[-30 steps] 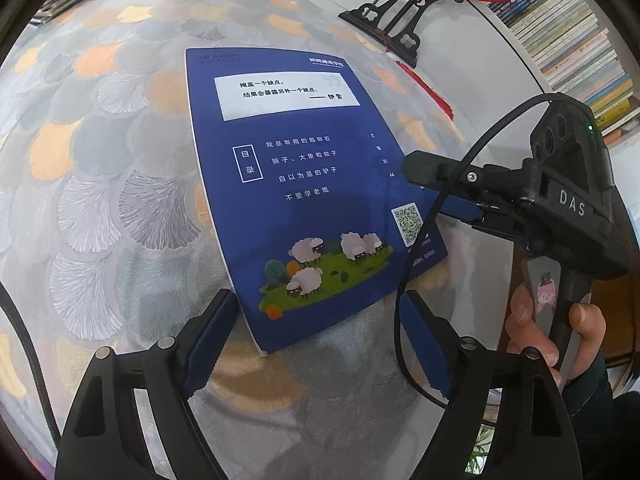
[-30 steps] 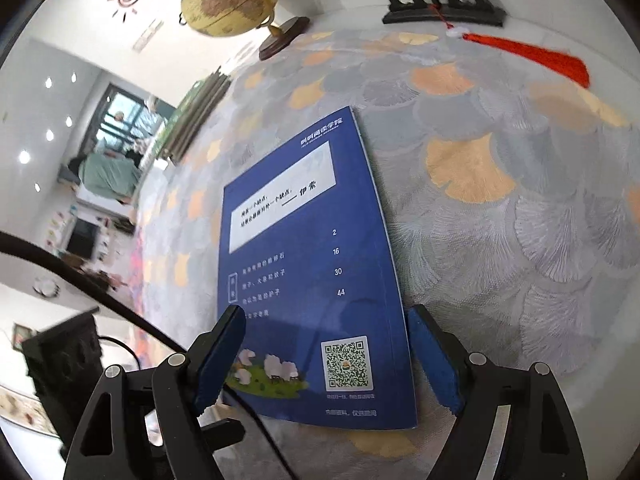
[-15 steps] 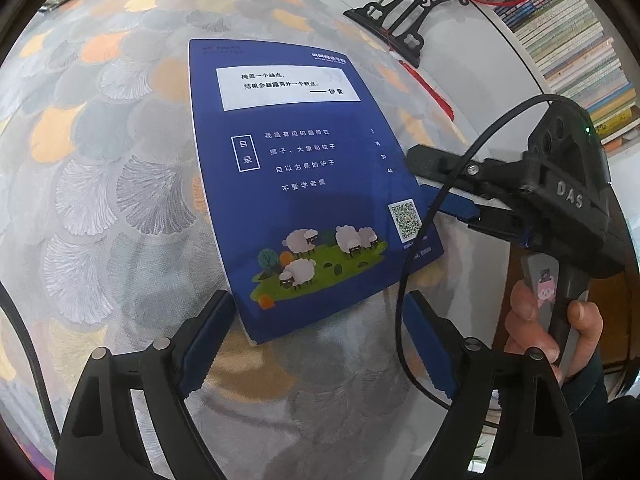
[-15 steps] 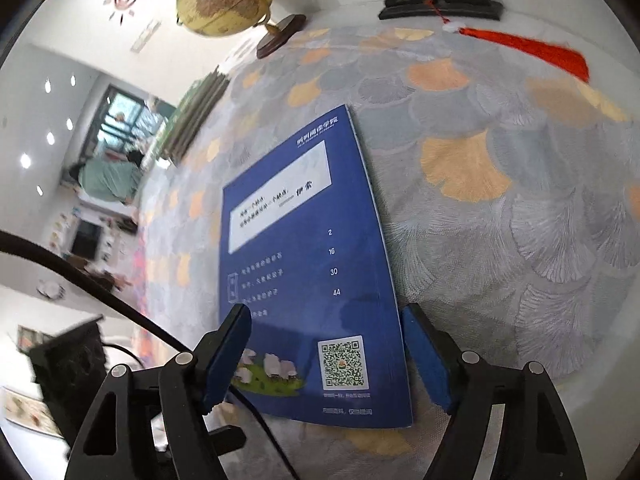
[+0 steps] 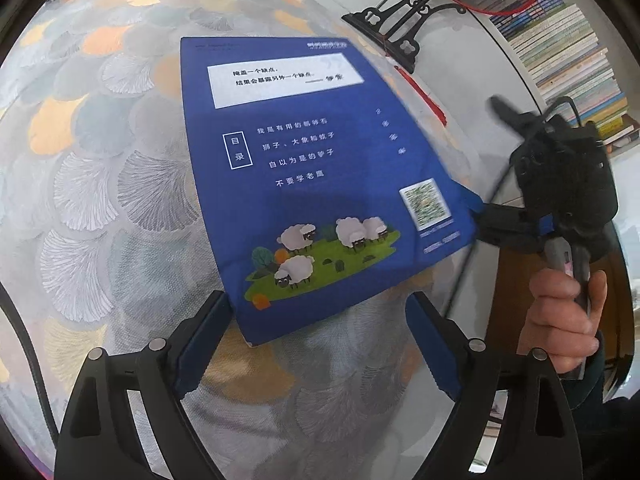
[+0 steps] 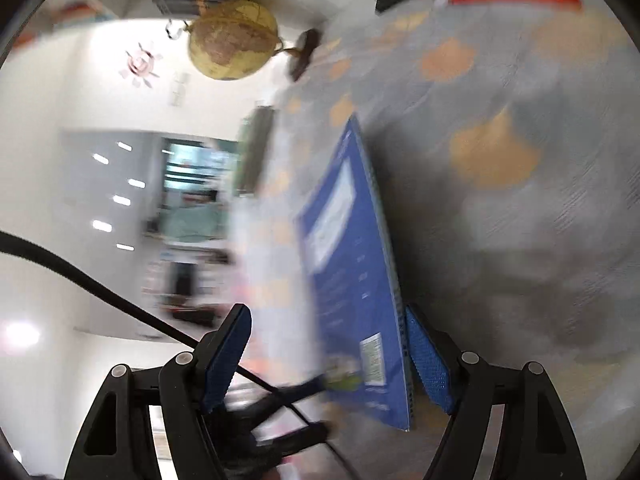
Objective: Organize books
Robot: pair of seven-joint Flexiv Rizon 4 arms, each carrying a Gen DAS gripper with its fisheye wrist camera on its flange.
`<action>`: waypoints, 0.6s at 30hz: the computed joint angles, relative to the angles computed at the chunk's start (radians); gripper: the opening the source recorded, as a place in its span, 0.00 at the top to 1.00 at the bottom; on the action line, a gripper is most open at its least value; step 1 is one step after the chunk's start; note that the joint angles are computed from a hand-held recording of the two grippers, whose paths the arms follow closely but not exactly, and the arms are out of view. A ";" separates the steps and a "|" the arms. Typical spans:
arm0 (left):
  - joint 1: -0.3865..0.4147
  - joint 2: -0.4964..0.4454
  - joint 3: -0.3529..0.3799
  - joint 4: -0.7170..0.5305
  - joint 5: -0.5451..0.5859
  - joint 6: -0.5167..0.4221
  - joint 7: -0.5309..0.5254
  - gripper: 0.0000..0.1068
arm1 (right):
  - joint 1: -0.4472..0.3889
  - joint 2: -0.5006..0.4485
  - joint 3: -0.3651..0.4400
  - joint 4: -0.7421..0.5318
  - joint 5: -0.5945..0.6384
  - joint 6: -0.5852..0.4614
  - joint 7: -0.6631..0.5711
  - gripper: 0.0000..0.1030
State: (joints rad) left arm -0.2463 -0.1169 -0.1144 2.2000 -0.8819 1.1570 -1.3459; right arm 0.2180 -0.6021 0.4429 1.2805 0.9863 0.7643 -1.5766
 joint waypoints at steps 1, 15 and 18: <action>0.000 0.004 -0.002 0.005 -0.018 0.001 0.014 0.18 | -0.029 -0.016 0.030 -0.010 0.068 -0.009 -0.025 0.26; -0.028 0.123 0.039 0.103 -0.049 -0.017 0.039 0.19 | 0.087 0.002 0.019 -0.120 0.039 -0.003 -0.031 0.26; -0.032 0.163 0.062 0.129 -0.085 -0.031 0.097 0.19 | 0.142 -0.010 0.015 -0.173 -0.015 0.003 -0.010 0.26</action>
State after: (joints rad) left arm -0.2784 0.0461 -0.0521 2.3290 -0.9671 1.1258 -1.2490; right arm 0.3599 -0.6120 0.4574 1.1076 0.9709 0.7675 -1.5865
